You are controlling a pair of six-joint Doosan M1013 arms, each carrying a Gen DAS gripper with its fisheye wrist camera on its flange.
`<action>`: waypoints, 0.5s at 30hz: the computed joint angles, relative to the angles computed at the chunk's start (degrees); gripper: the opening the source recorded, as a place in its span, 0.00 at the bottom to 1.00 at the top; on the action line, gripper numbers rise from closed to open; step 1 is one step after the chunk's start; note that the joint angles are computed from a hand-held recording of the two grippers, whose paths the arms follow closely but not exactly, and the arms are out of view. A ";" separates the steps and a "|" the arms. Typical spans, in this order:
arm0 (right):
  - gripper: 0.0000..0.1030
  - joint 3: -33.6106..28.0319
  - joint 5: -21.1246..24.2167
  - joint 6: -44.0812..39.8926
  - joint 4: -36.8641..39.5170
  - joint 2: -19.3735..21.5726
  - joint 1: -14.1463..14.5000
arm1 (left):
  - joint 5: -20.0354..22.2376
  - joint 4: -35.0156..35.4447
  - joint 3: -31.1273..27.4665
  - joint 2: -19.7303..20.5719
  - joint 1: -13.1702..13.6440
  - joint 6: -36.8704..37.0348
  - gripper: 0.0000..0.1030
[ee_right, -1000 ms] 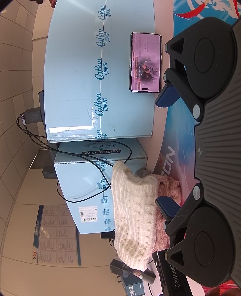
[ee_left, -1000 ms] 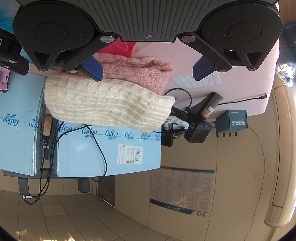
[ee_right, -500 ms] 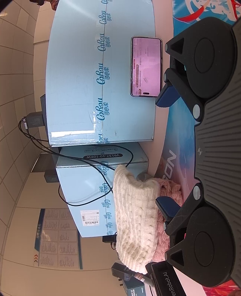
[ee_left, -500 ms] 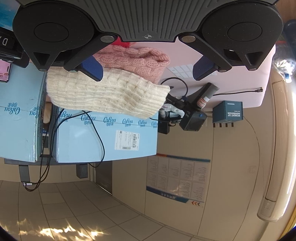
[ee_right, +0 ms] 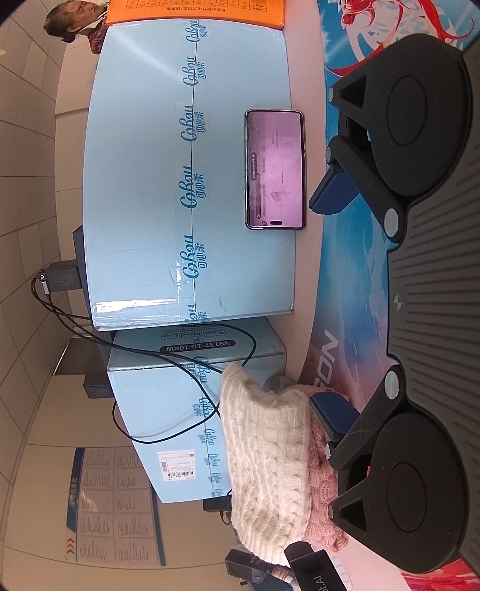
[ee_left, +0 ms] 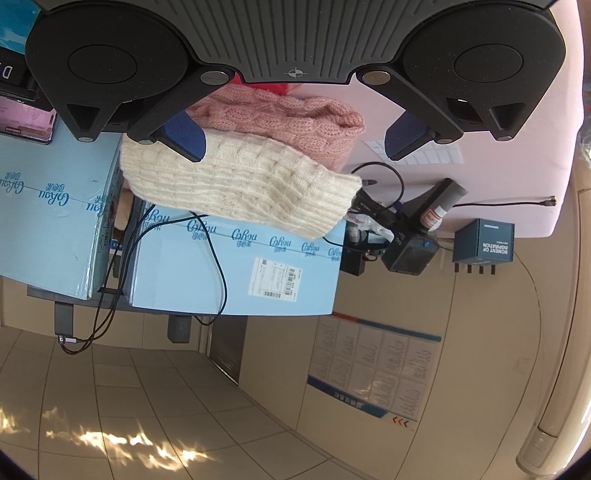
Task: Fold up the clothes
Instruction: 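Turn both tools toward the crumpled white T-shirt beside the brown cloth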
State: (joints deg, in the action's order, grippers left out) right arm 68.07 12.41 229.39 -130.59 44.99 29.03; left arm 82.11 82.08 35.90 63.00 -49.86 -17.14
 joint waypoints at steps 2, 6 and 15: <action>1.00 0.90 0.32 -0.29 0.69 -0.70 -0.09 | -2.98 0.37 2.55 -1.28 0.05 -1.94 1.00; 1.00 2.53 2.83 -14.29 15.71 -2.16 0.24 | -4.63 1.56 4.21 -1.98 -0.04 -3.87 1.00; 1.00 12.14 7.18 -9.11 15.51 -8.05 -0.47 | -13.87 5.70 9.65 -4.60 -0.20 -6.22 1.00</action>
State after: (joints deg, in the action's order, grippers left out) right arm 80.21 19.59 220.28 -115.08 36.94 28.55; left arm 68.24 87.78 45.55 58.40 -50.07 -23.36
